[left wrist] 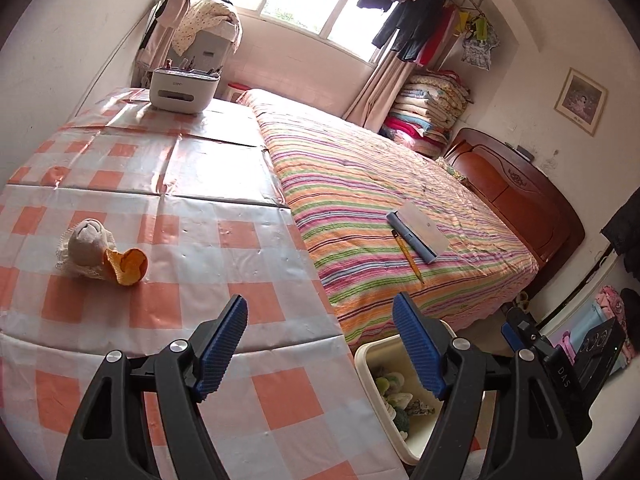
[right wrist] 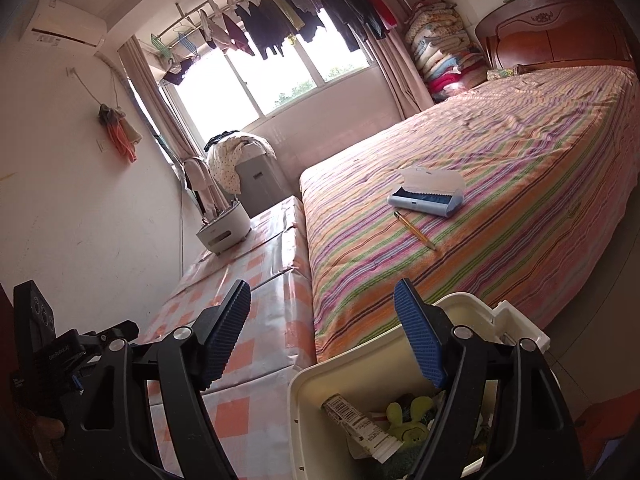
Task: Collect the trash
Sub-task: 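Move both open grippers back to the orange peel and knit cap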
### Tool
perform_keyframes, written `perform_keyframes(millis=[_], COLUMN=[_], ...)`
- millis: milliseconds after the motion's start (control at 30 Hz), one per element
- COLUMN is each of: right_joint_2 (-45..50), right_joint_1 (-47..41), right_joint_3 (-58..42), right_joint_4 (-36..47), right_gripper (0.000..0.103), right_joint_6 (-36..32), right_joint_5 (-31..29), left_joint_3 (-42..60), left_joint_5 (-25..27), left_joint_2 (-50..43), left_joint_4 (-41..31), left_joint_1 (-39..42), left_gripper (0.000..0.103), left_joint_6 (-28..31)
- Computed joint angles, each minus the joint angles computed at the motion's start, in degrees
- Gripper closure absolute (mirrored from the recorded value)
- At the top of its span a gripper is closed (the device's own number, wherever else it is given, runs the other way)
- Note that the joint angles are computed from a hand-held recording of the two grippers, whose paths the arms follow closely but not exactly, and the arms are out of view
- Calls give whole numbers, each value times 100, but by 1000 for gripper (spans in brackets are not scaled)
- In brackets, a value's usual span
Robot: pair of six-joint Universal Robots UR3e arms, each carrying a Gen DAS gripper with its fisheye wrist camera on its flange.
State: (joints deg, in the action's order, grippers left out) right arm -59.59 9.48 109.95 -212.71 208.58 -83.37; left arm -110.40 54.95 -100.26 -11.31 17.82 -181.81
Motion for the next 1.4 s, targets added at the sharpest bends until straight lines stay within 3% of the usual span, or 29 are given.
perform_keyframes(millis=[267, 433, 600, 867, 1400], right_joint_2=[420, 517, 545, 564, 672], right_joint_1=[623, 836, 995, 932, 810], right_joint_3=[-892, -1084, -1190, -1225, -1376], right_joint_4=[539, 617, 667, 723, 988], right_gripper=[29, 28, 27, 26, 25], right_joint_6=[12, 41, -20, 48, -66], right_joint_5=[8, 110, 63, 389, 629], left_joint_3=[-403, -609, -829, -881, -573], left_joint_5=[-128, -217, 17, 470, 487], left_joint_2=[274, 296, 375, 440, 311], left_joint_4=[38, 303, 579, 369, 255], left_joint_1=[900, 1174, 1158, 844, 875], left_gripper=[30, 30, 30, 30, 30], left_joint_6=[-18, -322, -630, -634, -618])
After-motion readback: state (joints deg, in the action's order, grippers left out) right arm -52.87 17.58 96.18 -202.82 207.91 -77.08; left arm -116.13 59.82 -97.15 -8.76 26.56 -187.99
